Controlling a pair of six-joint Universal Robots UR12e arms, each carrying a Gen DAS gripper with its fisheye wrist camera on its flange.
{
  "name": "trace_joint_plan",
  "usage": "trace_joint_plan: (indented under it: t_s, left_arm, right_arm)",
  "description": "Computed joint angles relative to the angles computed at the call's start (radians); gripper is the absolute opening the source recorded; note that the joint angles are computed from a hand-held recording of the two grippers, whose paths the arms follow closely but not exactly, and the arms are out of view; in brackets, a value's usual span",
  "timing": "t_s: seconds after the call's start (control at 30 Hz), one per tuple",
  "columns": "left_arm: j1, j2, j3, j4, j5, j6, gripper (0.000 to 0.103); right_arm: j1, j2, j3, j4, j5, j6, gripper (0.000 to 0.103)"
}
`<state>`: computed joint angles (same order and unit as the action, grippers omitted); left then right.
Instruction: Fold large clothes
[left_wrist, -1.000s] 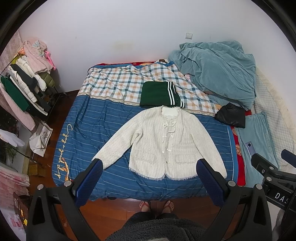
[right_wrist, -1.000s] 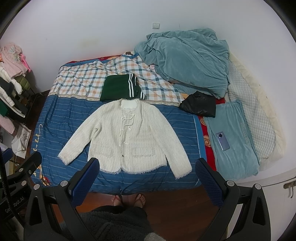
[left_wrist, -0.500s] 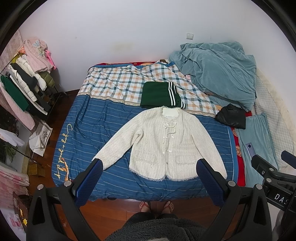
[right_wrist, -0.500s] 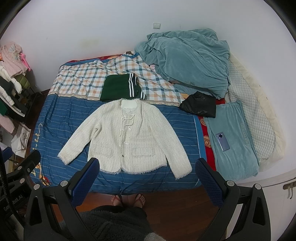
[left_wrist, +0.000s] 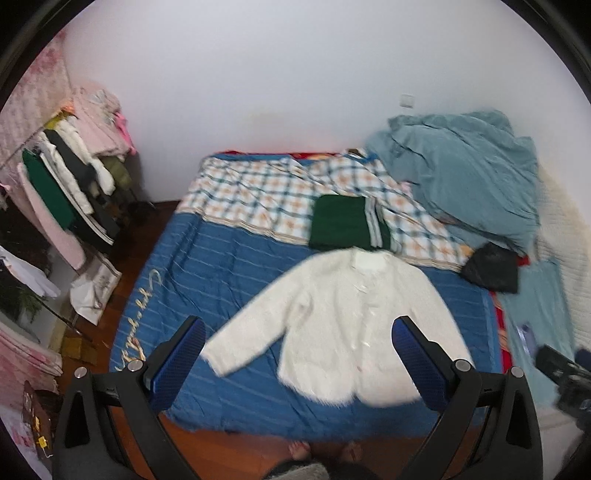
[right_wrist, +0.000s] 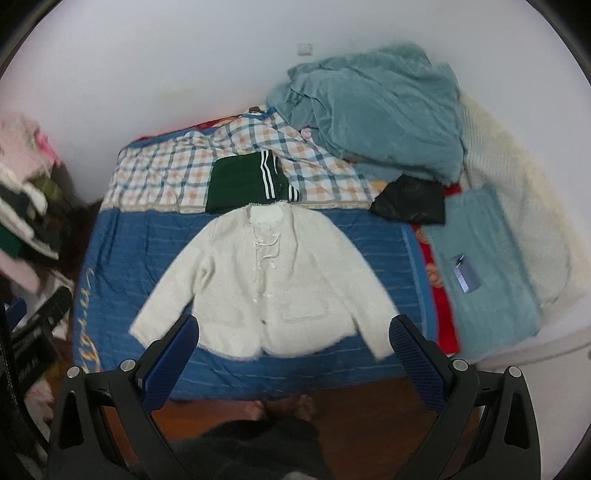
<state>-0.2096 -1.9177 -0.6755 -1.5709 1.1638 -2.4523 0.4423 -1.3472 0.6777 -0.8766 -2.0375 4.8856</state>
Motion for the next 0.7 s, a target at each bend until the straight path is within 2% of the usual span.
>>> trace_joint_plan:
  t_s: [0.03, 0.13, 0.17, 0.23, 0.3, 0.4, 0.57, 0.7]
  left_arm:
    - [-0.011, 0.0, -0.035, 0.062, 0.016, -0.013, 0.103]
    - [-0.028, 0.008, -0.12, 0.168, 0.061, -0.019, 0.103]
    - [-0.045, 0.003, -0.145, 0.199, 0.098, -0.022, 0.103]
    - [-0.061, 0.002, -0.184, 0.23, 0.144, -0.018, 0.103]
    - [-0.088, -0.001, -0.225, 0.251, 0.216, -0.014, 0.103]
    - [-0.122, -0.008, -0.282, 0.282, 0.295, -0.028, 0.103]
    - [-0.19, -0.009, -0.431, 0.416, 0.46, -0.059, 0.103]
    - [-0.23, -0.03, -0.499, 0.456, 0.55, -0.074, 0.103]
  right_arm:
    - [-0.002, -0.027, 0.061, -0.044, 0.007, 0.024, 0.103]
    - [-0.025, -0.148, 0.304, -0.208, 0.043, 0.14, 0.101]
    - [-0.032, -0.183, 0.373, -0.244, 0.053, 0.188, 0.099]
    - [-0.045, -0.249, 0.508, -0.315, 0.082, 0.27, 0.083]
    - [-0.063, -0.331, 0.667, -0.412, 0.128, 0.348, 0.073]
    - [-0.086, -0.452, 0.89, -0.56, 0.187, 0.438, 0.072]
    - [-0.131, -0.624, 1.193, -0.702, 0.255, 0.535, 0.075]
    - [-0.178, -0.774, 1.449, -0.821, 0.327, 0.596, 0.076]
